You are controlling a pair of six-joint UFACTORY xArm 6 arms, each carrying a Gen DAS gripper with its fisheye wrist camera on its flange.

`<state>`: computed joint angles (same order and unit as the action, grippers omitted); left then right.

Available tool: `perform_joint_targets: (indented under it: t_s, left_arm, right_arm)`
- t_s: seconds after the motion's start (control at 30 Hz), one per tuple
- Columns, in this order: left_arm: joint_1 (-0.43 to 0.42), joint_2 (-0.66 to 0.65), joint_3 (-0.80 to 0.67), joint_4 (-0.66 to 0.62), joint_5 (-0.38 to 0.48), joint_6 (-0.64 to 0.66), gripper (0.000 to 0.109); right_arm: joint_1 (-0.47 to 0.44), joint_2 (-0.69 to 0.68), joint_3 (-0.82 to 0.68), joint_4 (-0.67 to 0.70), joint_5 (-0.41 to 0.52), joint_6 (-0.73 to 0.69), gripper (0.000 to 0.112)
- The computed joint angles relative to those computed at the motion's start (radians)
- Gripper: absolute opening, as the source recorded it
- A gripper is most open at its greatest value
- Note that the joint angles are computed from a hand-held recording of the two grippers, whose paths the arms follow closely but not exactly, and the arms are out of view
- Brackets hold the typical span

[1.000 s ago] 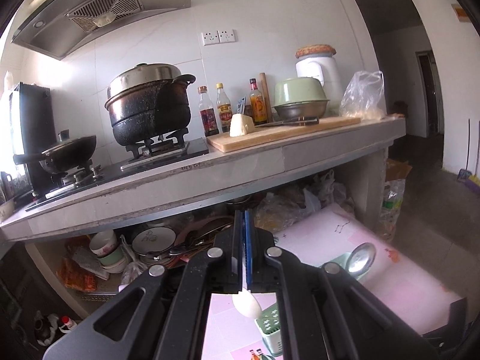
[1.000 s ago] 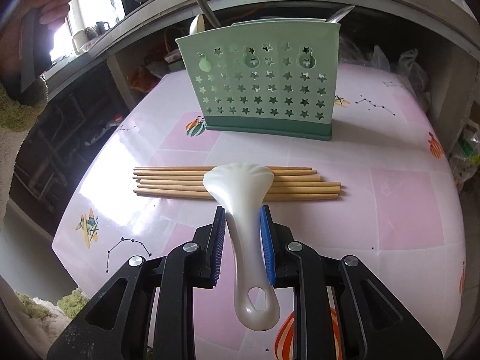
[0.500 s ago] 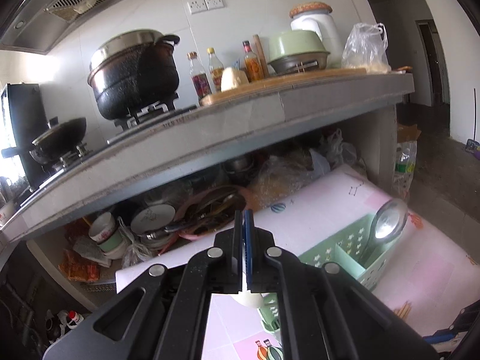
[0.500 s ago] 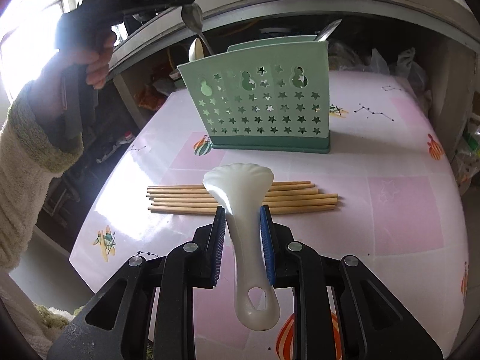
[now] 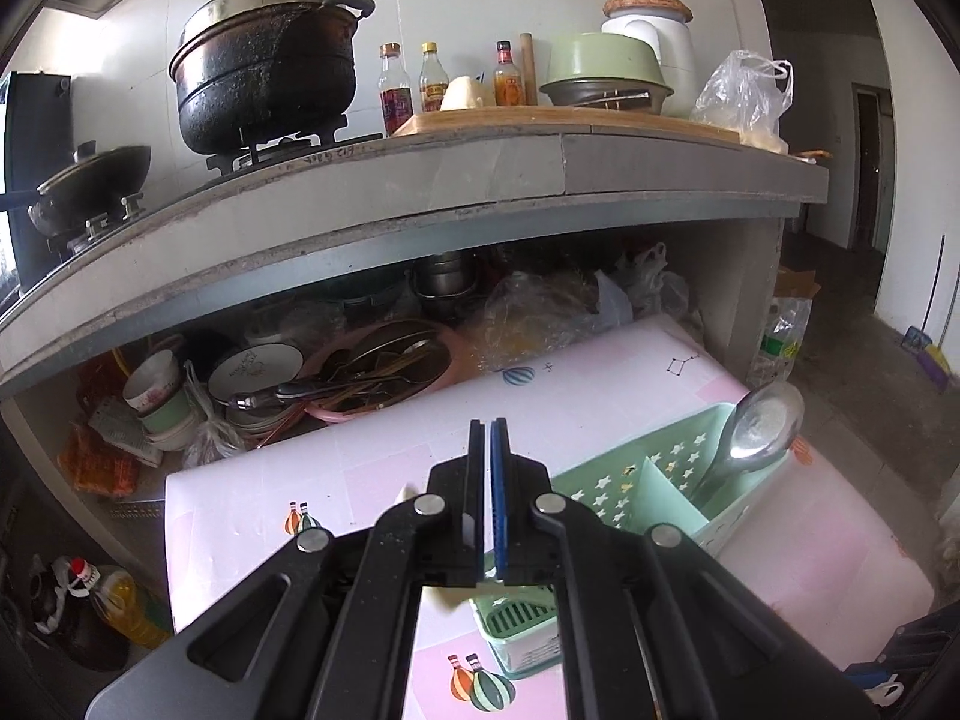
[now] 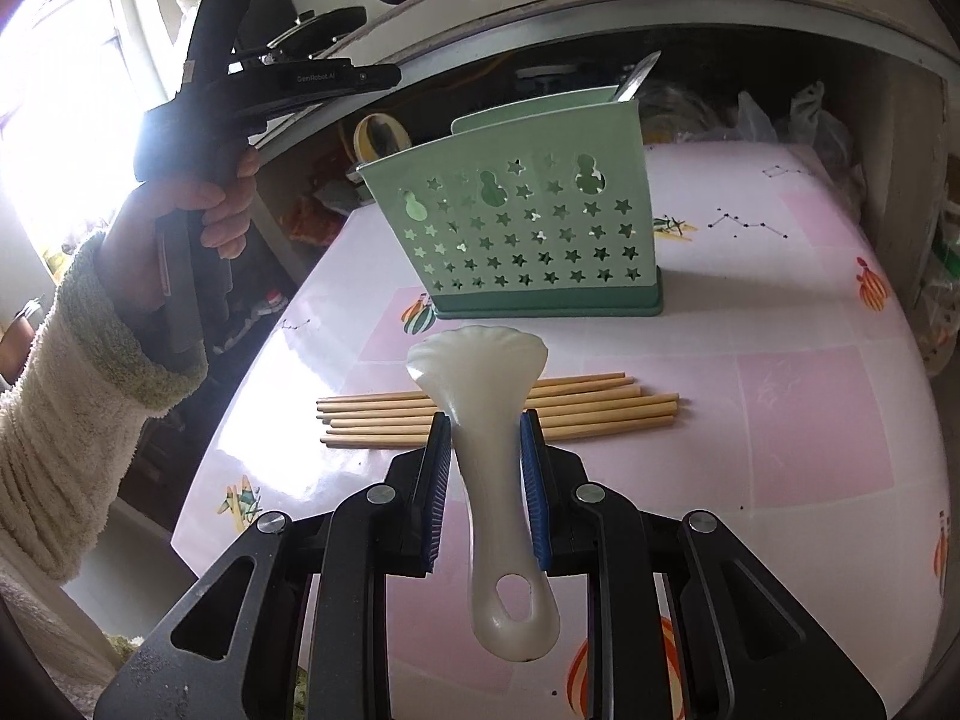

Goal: Organize utensils
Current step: 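Lower the rice paddle into the green holder and open the left tool, then close the right tool on the handle of the white ceramic soup spoon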

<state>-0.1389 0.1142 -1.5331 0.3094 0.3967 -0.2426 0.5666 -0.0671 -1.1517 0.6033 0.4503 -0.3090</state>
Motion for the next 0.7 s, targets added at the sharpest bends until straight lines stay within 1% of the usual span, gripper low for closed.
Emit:
perform_joint_targets:
  t_s: [0.13, 0.17, 0.23, 0.3, 0.4, 0.47, 0.53, 0.6, 0.63, 0.7]
  left_arm:
    - [0.007, -0.029, 0.037, 0.016, -0.035, -0.044, 0.019]
    - [0.01, -0.042, 0.051, 0.022, -0.045, -0.059, 0.021]
    - [0.017, -0.083, 0.104, 0.049, -0.083, -0.109, 0.031]
    - [0.027, -0.129, 0.161, 0.105, -0.111, -0.184, 0.037]
    - [0.04, -0.203, 0.255, 0.153, -0.132, -0.28, 0.042]
    - [0.045, -0.252, 0.317, 0.155, -0.134, -0.324, 0.044]
    - [0.045, -0.3, 0.381, 0.131, -0.128, -0.332, 0.049]
    - [0.041, -0.341, 0.435, 0.156, -0.109, -0.366, 0.053]
    - [0.039, -0.362, 0.464, 0.161, -0.104, -0.378, 0.056]
    - [0.033, -0.396, 0.522, 0.128, -0.093, -0.363, 0.059]
  right_arm:
    - [-0.004, -0.003, -0.007, 0.005, -0.005, 0.002, 0.021]
    - [-0.004, -0.003, -0.009, 0.002, -0.011, 0.004, 0.021]
    - [-0.005, 0.0, -0.019, -0.009, -0.012, 0.005, 0.021]
    - [-0.002, 0.008, -0.027, -0.049, -0.006, 0.023, 0.021]
    - [0.007, 0.032, -0.036, -0.118, 0.022, 0.054, 0.021]
    - [0.011, 0.056, -0.045, -0.207, 0.054, 0.106, 0.021]
    - [0.016, 0.074, -0.05, -0.274, 0.083, 0.136, 0.021]
    - [0.021, 0.09, -0.061, -0.319, 0.117, 0.146, 0.022]
    - [0.021, 0.097, -0.069, -0.337, 0.133, 0.152, 0.022]
    - [0.019, 0.114, -0.092, -0.347, 0.178, 0.146, 0.022]
